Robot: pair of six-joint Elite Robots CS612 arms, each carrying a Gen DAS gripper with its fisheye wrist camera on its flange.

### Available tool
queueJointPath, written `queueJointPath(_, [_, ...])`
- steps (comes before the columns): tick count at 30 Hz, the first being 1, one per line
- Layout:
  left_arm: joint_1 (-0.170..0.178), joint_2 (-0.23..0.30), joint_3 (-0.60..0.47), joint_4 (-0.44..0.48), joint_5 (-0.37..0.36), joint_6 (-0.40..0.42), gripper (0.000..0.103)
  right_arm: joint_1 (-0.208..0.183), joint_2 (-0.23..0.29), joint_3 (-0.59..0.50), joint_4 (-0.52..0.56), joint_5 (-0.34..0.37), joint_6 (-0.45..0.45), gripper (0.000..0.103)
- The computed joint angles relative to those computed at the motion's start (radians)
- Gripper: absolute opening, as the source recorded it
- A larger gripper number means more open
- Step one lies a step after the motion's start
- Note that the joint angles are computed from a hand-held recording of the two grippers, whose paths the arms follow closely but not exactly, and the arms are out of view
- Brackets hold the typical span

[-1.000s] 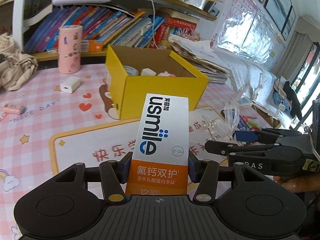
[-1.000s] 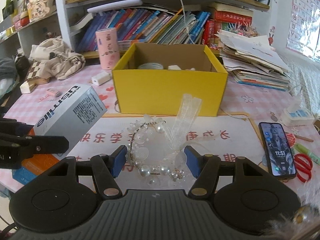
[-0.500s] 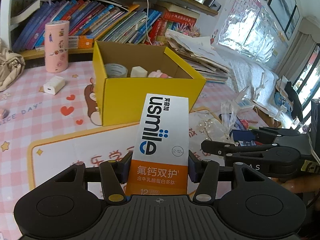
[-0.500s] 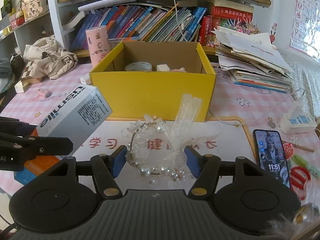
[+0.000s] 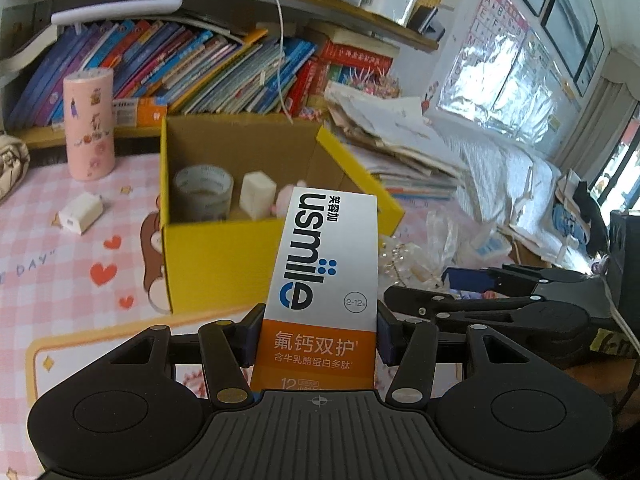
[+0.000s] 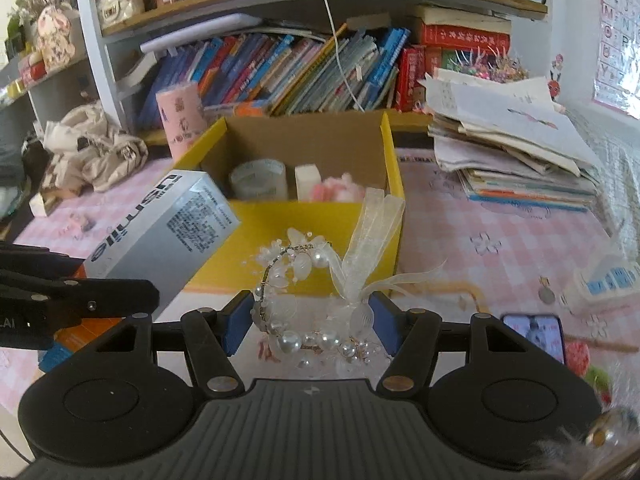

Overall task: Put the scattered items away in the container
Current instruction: 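Carry the Usmile box and pearl bracelet with both tools toward the yellow box, then lower the Usmile box and bracelet into the yellow box and open both tools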

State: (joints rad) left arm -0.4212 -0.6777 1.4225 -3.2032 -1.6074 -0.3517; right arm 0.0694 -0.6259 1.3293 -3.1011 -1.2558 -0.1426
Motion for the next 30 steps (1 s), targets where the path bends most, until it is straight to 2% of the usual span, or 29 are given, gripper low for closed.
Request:
queueJointPath(11, [0.0,0.022,-0.084,0.002,0.084,-0.001,0.052,-0.012,0.06,-0.148,0.007,0.116,-0.036,0.061])
queueJointPath(19, [0.016,0.079,-0.216,0.027,0.151,0.006,0.052,-0.008,0.162,-0.364,0.048,0.16,-0.071,0.061])
queueJointPath(25, [0.02,0.151,-0.353,0.141,0.207,0.003,0.053,0.006,0.263,-0.568,0.202,0.141,-0.152,0.061])
queueJointPath(30, [0.023,0.197,-0.435,0.242,0.224,0.018,0.053,0.013,0.345,-0.728,0.362,0.108,-0.227,0.061])
